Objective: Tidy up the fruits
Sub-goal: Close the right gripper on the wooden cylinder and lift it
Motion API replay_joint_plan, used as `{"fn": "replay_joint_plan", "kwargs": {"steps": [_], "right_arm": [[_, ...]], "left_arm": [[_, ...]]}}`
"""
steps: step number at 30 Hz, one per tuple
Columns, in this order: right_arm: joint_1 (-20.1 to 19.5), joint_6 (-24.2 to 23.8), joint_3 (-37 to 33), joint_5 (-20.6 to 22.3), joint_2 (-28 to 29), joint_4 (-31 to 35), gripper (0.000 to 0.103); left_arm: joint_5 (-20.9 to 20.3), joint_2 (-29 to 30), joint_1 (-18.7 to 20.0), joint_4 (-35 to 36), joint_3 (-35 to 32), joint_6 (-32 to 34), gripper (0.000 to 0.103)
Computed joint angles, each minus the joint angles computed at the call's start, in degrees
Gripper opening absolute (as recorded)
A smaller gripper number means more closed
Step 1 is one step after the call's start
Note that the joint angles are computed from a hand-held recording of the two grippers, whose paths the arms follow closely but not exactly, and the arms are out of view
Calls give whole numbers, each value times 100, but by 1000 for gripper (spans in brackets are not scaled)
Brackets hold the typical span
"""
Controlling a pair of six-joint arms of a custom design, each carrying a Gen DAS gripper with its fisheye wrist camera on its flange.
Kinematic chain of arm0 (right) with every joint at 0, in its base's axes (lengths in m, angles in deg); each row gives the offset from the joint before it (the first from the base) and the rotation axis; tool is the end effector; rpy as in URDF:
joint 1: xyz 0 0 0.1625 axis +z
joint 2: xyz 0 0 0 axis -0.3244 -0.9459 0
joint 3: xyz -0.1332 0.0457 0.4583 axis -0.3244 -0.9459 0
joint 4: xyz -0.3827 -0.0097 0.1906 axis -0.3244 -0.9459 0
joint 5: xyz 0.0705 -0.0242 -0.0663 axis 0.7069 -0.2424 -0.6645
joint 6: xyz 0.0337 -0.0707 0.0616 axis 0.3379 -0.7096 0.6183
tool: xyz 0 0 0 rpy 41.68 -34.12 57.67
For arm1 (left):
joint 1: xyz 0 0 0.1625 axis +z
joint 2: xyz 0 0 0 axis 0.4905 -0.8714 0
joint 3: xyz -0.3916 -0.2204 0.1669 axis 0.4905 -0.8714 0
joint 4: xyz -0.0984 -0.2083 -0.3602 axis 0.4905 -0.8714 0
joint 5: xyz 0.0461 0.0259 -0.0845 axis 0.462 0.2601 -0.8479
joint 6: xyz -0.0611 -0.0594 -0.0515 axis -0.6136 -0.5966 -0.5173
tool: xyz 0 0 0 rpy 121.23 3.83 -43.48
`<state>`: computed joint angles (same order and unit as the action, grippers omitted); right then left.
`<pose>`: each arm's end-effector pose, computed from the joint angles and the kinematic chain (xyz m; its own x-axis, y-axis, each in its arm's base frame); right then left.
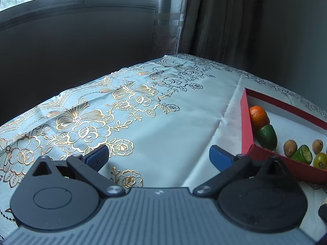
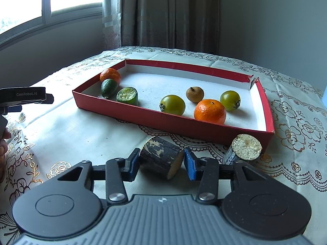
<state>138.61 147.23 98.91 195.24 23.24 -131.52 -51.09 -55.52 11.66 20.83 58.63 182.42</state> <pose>0.1830 -0.2045 0.0044 -0.7043 -0.0029 0.7099 -0.5801 0.5789 -0.5731 -0.0251 -0.3169 0.1653 -0.7663 -0.0889 -0.6363 0.5013 0.5367 -0.6787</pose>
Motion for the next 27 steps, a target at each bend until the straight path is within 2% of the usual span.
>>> {"fn": "replay_joint_plan", "kwargs": {"steps": [27], "right_arm": [[14,-15,25,9,-5,-88,44]], "left_arm": [[86,-64,51,-44,10,70,103]]}}
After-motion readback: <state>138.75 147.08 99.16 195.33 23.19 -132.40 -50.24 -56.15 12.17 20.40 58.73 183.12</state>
